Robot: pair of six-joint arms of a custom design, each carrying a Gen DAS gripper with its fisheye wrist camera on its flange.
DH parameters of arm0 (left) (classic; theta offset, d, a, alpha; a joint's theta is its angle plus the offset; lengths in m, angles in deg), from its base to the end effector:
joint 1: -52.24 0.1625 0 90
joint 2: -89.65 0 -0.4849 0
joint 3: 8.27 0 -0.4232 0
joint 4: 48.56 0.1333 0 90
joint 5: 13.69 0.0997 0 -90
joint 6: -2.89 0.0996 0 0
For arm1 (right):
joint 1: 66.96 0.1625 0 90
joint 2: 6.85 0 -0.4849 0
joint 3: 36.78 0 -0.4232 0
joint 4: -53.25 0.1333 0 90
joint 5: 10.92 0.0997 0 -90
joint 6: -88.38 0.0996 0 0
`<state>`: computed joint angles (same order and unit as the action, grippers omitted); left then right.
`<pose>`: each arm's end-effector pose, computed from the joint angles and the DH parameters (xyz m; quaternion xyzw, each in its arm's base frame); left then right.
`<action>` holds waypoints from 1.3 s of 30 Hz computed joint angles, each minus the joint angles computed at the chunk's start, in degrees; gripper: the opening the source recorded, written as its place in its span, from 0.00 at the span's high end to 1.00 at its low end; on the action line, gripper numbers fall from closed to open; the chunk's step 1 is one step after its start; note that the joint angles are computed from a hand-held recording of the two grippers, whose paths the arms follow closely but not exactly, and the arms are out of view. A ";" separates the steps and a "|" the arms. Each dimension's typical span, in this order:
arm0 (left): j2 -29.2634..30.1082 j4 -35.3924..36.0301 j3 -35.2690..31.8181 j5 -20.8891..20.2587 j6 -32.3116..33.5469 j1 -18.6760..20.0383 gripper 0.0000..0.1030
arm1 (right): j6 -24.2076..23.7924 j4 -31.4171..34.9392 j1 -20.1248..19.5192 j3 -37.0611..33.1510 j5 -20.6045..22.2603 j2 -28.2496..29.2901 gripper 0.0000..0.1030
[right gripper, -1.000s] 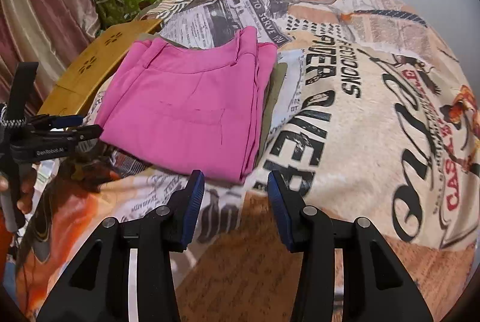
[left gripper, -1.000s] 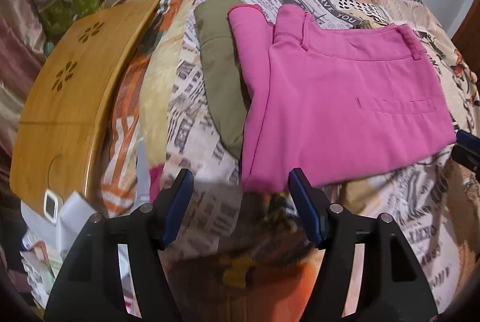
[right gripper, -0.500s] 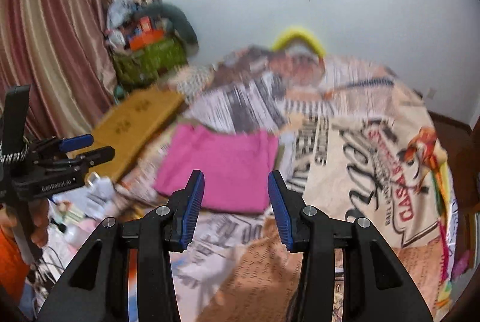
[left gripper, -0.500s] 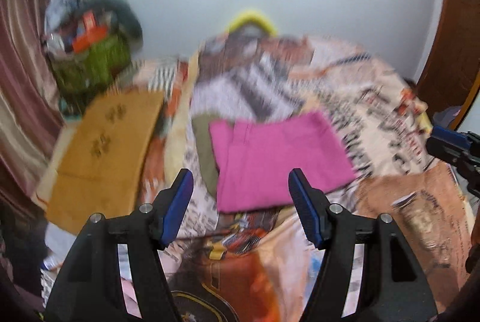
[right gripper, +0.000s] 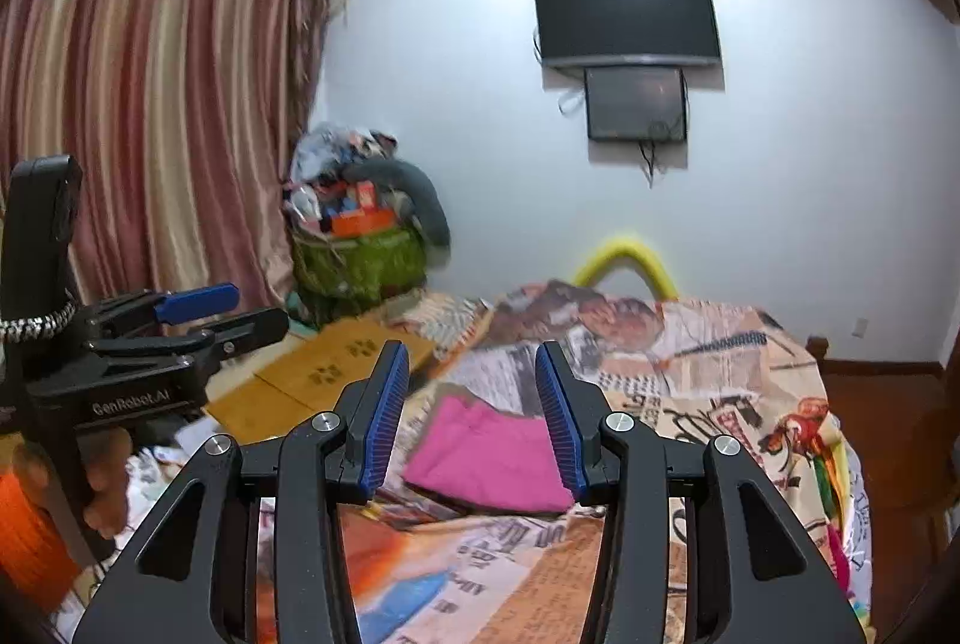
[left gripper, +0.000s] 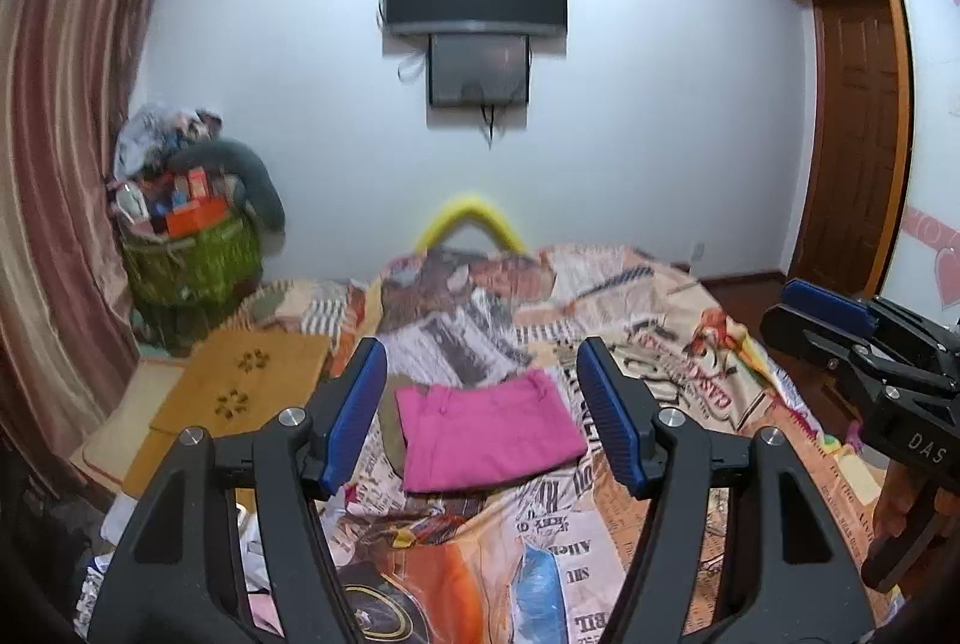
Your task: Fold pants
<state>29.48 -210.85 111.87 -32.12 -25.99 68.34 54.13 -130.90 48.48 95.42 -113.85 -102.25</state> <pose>-0.4721 -0.3734 0.2073 0.2508 0.7691 -0.5086 0.2948 0.2844 -0.3395 0.4233 0.3870 -0.7830 0.4678 0.1351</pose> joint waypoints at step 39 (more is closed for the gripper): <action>-0.26 -2.94 6.60 8.65 -6.44 -9.85 0.00 | 0.29 -16.64 5.49 7.26 -4.43 -2.23 0.01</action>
<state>29.22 -213.79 118.47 -23.47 -32.43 58.49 54.41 -147.54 53.97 102.68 -118.28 -104.48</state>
